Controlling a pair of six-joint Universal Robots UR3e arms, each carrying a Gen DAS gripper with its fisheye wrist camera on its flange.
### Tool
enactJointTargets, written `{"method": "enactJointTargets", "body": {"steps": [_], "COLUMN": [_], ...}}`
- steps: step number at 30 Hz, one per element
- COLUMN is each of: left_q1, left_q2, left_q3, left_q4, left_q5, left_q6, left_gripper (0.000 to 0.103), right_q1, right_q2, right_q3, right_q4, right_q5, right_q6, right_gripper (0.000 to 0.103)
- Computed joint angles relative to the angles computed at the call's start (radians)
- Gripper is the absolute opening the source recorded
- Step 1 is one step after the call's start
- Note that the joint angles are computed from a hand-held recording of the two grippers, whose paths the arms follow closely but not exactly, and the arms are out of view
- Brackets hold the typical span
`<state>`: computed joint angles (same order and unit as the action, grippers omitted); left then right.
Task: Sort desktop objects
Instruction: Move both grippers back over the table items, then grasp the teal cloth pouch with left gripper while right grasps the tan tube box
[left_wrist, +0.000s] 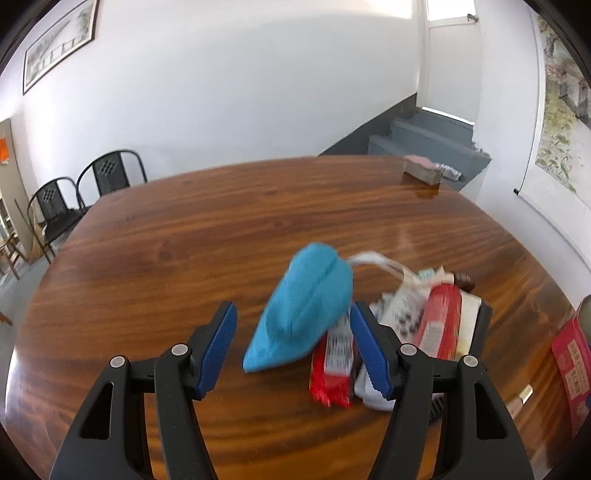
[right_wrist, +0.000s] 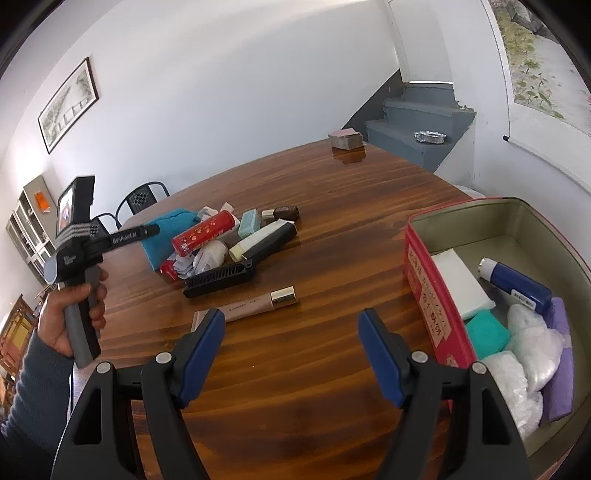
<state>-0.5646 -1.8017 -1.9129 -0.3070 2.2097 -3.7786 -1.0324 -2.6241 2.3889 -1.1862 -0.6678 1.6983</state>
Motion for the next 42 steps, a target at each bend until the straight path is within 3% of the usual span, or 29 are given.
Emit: {"method": "enactJointTargets", "body": {"steps": [6,11,17,19,23,25,33,37,42], "left_q1": [0.114,0.155,0.173,0.185,0.191,0.185,0.149,0.122,0.109], "left_q2": [-0.012,-0.072,-0.105,-0.085,-0.040,-0.016,0.124,0.166,0.204], "left_q3": [-0.013,0.020,-0.023,-0.051,-0.103,-0.118,-0.203,-0.224,-0.249], "left_q4": [0.105,0.086,0.147,0.161,0.184,0.179,0.165,0.151,0.142], "left_q5": [-0.156,-0.227,-0.259,-0.269,-0.269,-0.250,-0.207,-0.188,-0.190], "left_q6": [0.119,0.128,0.108,0.092,0.067,0.065,0.053,0.042,0.005], "left_gripper": [0.067,0.068,0.066,0.039,0.029,0.024,0.024,0.024,0.024], "right_q1": [0.179,0.330,0.461,0.500,0.587,0.630,0.813,0.843,0.824], "right_q2": [0.123,0.267,0.438,0.491,0.627,0.700,0.986,1.051,0.988], "right_q3": [0.089,0.137,0.145,0.139,0.106,0.076,-0.065,-0.122,-0.079], "right_q4": [-0.405,-0.747,-1.024,-1.098,-1.247,-1.306,-1.525,-1.455,-1.363], "right_q5": [-0.019,-0.054,-0.097,-0.109,-0.123,-0.128,-0.198,-0.216,-0.224], "right_q6": [0.270,0.475,0.631,0.667,0.733,0.758,0.818,0.767,0.646], "right_gripper": [0.078,0.078,0.078,0.078,0.078,0.078,0.078,0.078,0.078]}}
